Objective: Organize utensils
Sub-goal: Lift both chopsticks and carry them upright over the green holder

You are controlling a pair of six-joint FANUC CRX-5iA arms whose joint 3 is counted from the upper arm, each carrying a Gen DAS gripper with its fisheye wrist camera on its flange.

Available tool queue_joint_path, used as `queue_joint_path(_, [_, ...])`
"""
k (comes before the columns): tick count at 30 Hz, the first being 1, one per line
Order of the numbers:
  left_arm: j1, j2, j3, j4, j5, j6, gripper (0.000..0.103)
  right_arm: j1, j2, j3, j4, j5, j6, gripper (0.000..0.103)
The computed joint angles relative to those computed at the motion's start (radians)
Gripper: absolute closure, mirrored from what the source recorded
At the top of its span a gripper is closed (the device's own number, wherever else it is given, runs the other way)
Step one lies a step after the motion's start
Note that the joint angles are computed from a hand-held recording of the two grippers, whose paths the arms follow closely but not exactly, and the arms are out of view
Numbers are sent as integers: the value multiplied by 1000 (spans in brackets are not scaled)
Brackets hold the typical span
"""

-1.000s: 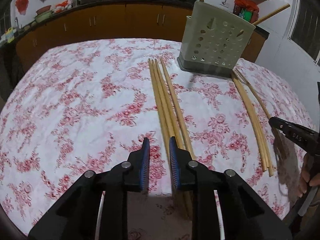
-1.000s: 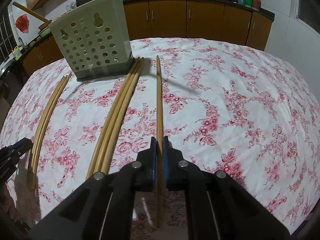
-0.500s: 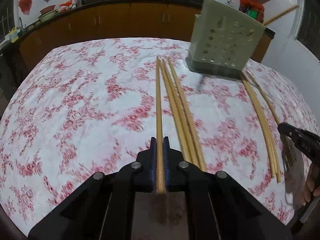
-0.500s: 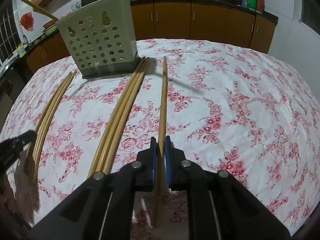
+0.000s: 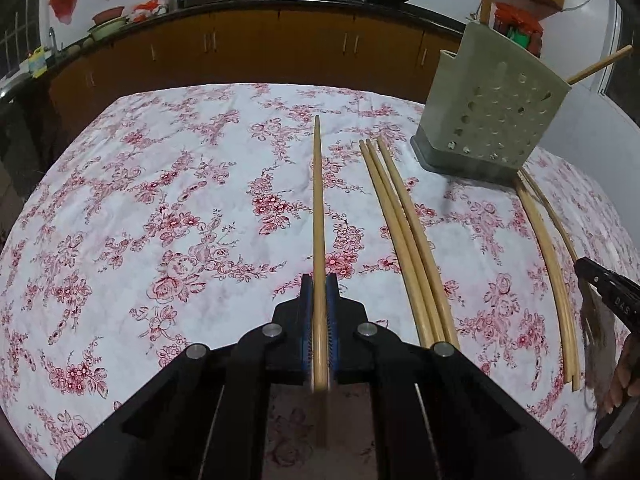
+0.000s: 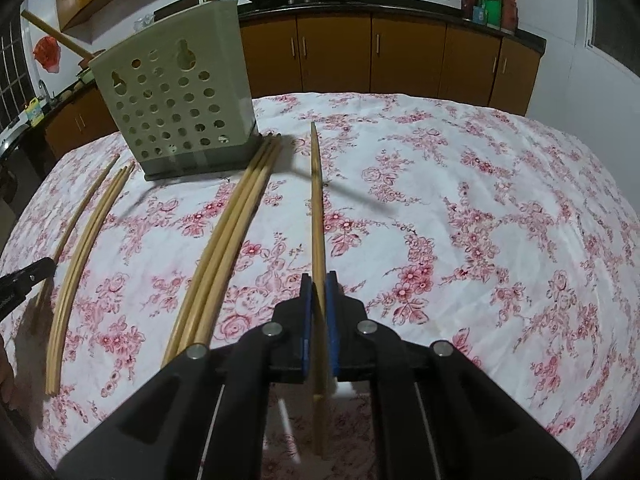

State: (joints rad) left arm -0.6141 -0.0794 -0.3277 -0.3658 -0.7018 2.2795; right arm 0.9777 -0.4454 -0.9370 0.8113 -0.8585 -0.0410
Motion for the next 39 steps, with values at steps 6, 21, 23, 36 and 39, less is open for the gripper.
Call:
queue_joint_path(6, [0,-3,-4,3,4,2,95,24,-18,-10,-3,-24,-19,94])
queue_joint_path(21, [-10,-7,-5,-3,-5,3,95,48,-27,-13,-9,-48,-30,94])
queue_joint_path(23, [-13,-9,-6,-5,-8,1,95,47,-30,-15,-10,-46,-31,94])
queue_joint_path(36, [-32,-40,5,-53,-17,7,96,81,-120,-45,86,-110,-104,95])
queue_joint_path(39, [-42,-79,16,-95,-6,46,96,93,-158,-45,142,-151,-128,95])
